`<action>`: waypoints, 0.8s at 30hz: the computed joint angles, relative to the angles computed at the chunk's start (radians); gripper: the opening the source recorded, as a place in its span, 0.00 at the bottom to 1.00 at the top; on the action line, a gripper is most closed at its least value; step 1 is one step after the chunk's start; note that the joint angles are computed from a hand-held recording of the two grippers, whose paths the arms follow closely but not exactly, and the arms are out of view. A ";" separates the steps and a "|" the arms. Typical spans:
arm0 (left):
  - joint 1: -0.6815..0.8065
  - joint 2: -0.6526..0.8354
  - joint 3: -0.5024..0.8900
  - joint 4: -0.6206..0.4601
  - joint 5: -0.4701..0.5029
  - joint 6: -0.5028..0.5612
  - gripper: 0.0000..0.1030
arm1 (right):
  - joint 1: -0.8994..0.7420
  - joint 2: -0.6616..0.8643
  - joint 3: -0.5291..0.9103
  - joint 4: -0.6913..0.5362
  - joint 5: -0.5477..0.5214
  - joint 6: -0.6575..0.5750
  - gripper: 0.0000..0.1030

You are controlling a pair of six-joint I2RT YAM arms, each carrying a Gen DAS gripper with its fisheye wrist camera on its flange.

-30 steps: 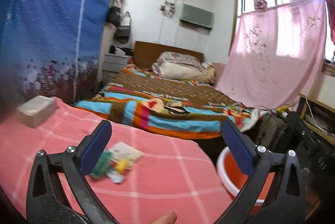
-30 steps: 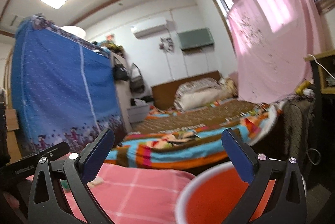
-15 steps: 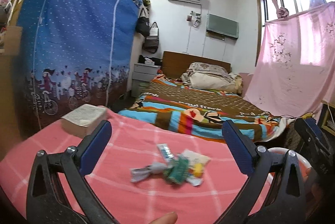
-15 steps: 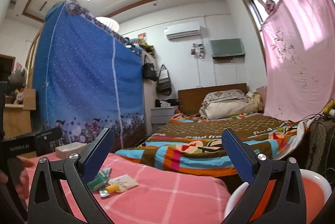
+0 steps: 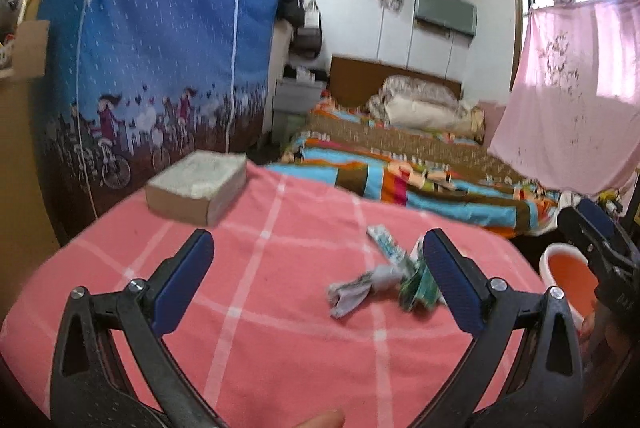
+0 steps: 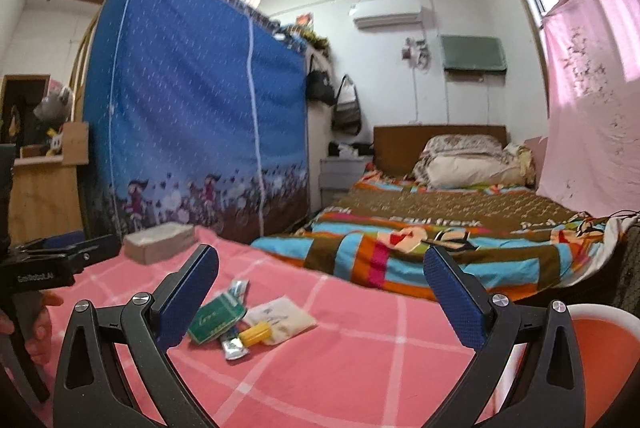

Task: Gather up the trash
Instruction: 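Grasp the grey crumpled cloth with the left tool while the right tool grasps the yellow cap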

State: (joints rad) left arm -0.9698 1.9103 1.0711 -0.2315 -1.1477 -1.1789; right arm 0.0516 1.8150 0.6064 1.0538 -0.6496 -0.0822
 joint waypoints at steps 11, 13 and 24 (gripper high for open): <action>0.118 0.012 -0.022 0.143 0.316 0.136 0.85 | 0.104 0.003 0.153 -0.412 0.090 -0.150 0.85; 0.139 0.018 -0.019 0.158 0.368 0.155 0.79 | 0.116 0.019 0.196 -0.505 0.093 -0.177 0.81; 0.169 0.039 -0.014 0.206 0.542 0.215 0.42 | 0.151 0.117 0.399 -0.861 0.094 -0.263 0.56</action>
